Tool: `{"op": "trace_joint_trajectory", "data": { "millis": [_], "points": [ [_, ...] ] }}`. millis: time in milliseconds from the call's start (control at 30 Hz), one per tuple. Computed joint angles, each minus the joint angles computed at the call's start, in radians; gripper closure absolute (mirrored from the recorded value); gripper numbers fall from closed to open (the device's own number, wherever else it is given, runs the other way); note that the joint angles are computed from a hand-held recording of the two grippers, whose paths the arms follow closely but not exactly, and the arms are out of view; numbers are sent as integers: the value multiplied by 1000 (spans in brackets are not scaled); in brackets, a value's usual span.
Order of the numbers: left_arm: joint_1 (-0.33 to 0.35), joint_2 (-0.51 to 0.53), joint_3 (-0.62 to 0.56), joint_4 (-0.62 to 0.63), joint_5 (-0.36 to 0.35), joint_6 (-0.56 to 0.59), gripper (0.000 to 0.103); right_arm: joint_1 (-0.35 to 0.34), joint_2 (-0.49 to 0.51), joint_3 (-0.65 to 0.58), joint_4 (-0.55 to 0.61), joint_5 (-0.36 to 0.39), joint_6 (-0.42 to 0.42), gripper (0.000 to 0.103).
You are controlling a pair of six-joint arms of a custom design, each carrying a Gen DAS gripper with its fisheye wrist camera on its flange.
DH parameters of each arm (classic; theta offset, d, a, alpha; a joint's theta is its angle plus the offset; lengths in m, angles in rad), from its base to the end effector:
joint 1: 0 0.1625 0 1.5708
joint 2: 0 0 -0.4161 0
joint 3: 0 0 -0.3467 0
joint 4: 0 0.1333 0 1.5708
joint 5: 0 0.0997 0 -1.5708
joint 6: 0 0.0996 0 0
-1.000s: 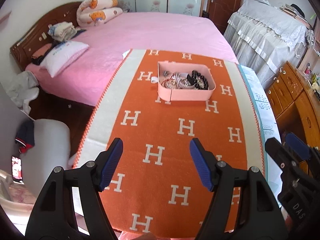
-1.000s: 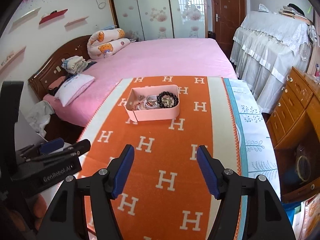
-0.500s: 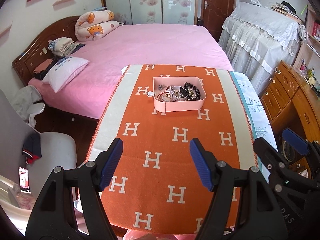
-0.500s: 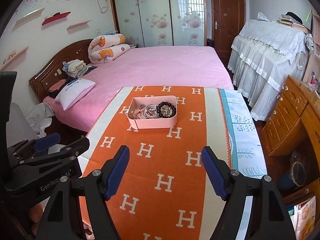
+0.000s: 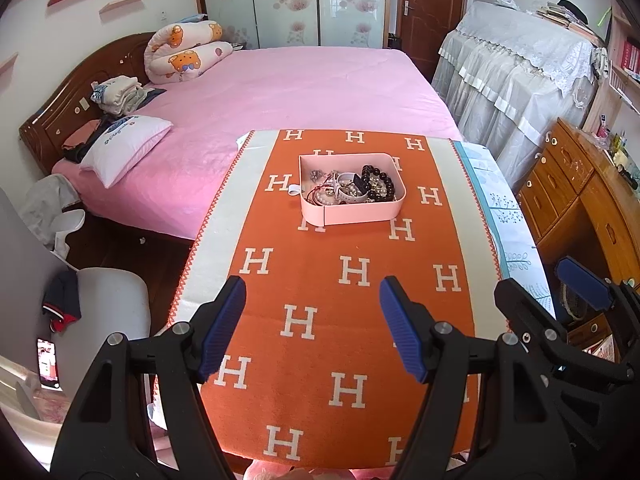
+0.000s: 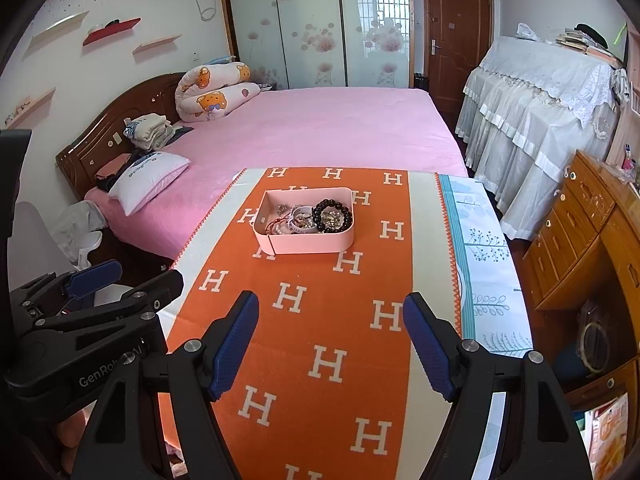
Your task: Organize jewelry
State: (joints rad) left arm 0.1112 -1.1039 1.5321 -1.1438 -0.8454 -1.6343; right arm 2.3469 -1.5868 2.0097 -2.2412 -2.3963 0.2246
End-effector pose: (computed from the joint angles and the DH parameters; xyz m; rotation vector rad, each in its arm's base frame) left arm -0.4866 -0.2549 0.2660 0.1834 2.1813 -0.7949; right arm 0.3390 -0.2596 0.3952 0.5318 -2.3634 0.7722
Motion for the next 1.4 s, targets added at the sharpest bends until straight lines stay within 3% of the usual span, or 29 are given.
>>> {"op": "trace_joint_trajectory", "data": {
  "millis": [1400],
  "points": [
    [10,16,-8,-16,-6,15,36,-14,-10,-3,1,5,-8,27]
  ]
}}
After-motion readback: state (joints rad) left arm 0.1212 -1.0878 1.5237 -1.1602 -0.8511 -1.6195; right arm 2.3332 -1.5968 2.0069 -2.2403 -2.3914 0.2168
